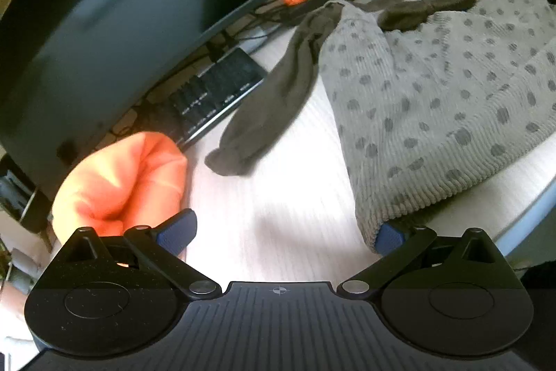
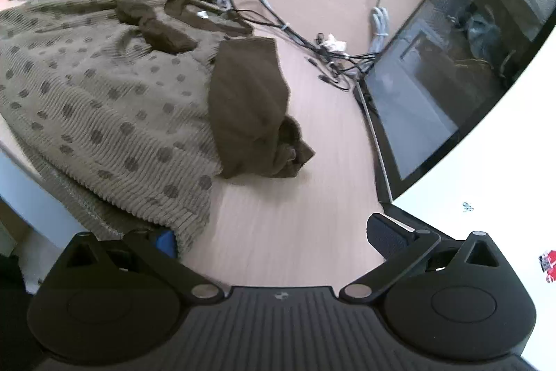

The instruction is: Fold clothes

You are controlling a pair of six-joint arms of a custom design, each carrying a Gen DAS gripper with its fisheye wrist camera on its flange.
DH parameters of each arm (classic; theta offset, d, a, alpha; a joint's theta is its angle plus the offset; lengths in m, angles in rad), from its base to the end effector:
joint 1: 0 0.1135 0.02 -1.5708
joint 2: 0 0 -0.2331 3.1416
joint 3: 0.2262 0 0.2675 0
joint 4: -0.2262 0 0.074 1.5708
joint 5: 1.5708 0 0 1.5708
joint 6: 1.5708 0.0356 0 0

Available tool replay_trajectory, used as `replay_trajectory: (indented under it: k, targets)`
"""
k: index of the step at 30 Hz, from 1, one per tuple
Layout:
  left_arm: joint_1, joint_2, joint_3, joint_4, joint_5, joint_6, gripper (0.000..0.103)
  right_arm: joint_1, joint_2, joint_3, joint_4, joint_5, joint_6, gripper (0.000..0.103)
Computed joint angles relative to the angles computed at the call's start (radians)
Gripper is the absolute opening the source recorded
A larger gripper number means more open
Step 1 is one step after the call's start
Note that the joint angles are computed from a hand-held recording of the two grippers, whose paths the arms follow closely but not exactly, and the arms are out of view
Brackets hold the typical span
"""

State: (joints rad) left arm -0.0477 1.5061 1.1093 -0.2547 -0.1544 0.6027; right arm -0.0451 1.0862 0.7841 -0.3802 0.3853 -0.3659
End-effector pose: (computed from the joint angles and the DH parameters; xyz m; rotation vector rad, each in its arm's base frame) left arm 0.3552 -0.0115 0.2345 0.6383 2.1631 0.4733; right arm 0.2603 -0.0251 0.2320 -0.1542 2.2700 -0.6527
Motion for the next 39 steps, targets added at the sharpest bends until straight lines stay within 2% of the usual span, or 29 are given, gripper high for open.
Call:
replay_trajectory:
  k: [4, 7, 11, 14, 19, 22, 23, 25, 26, 29, 30, 32, 34, 36, 39]
  targets:
    - [0.018, -0.015, 0.107, 0.024, 0.038, 0.112, 0.103, -0.083, -0.048, 0.088, 0.078, -0.023, -0.092, 0.103]
    - [0.021, -0.027, 0.131, 0.107, 0.018, 0.155, 0.103, -0.138, -0.054, 0.141, 0.109, -0.013, -0.121, 0.103]
    - [0.043, 0.031, 0.168, 0.016, 0.002, 0.039, 0.103, -0.193, -0.033, 0.158, 0.020, -0.048, -0.022, 0.103]
    - [0.058, 0.031, 0.128, 0.057, -0.052, 0.048, 0.103, -0.190, -0.059, 0.119, 0.017, -0.032, -0.025, 0.103]
    - [0.133, -0.014, 0.172, 0.049, -0.022, -0.005, 0.103, -0.204, -0.145, 0.126, -0.035, -0.075, 0.027, 0.103]
    - [0.195, -0.017, 0.258, -0.125, 0.161, -0.114, 0.103, -0.196, -0.144, 0.121, -0.083, -0.049, 0.038, 0.103]
    - [0.211, 0.002, 0.298, -0.213, 0.282, -0.120, 0.103, -0.191, -0.136, 0.116, -0.100, -0.031, 0.042, 0.103]
    - [0.223, 0.032, 0.346, -0.365, 0.486, -0.080, 0.103, -0.182, -0.113, 0.104, -0.117, -0.003, 0.060, 0.103]
    - [0.202, 0.027, 0.325, -0.394, 0.523, -0.028, 0.103, -0.179, -0.100, 0.099, -0.120, 0.009, 0.072, 0.103]
    - [0.093, -0.017, 0.172, -0.312, 0.447, 0.157, 0.103, -0.170, -0.074, 0.102, -0.120, 0.025, 0.100, 0.103]
    - [0.067, -0.010, 0.150, -0.286, 0.436, 0.183, 0.103, -0.168, -0.069, 0.105, -0.116, 0.027, 0.103, 0.103]
    - [0.048, 0.041, 0.199, -0.342, 0.499, 0.147, 0.103, -0.169, -0.070, 0.106, -0.111, 0.025, 0.104, 0.103]
    - [0.043, 0.110, 0.296, -0.439, 0.634, 0.102, 0.103, -0.171, -0.056, 0.110, -0.102, 0.016, 0.105, 0.103]
    - [0.023, 0.119, 0.308, -0.443, 0.692, 0.072, 0.103, -0.172, -0.061, 0.113, -0.110, -0.007, 0.116, 0.103]
    - [-0.030, 0.116, 0.259, -0.358, 0.597, 0.059, 0.103, -0.174, -0.074, 0.119, -0.109, -0.035, 0.167, 0.103]
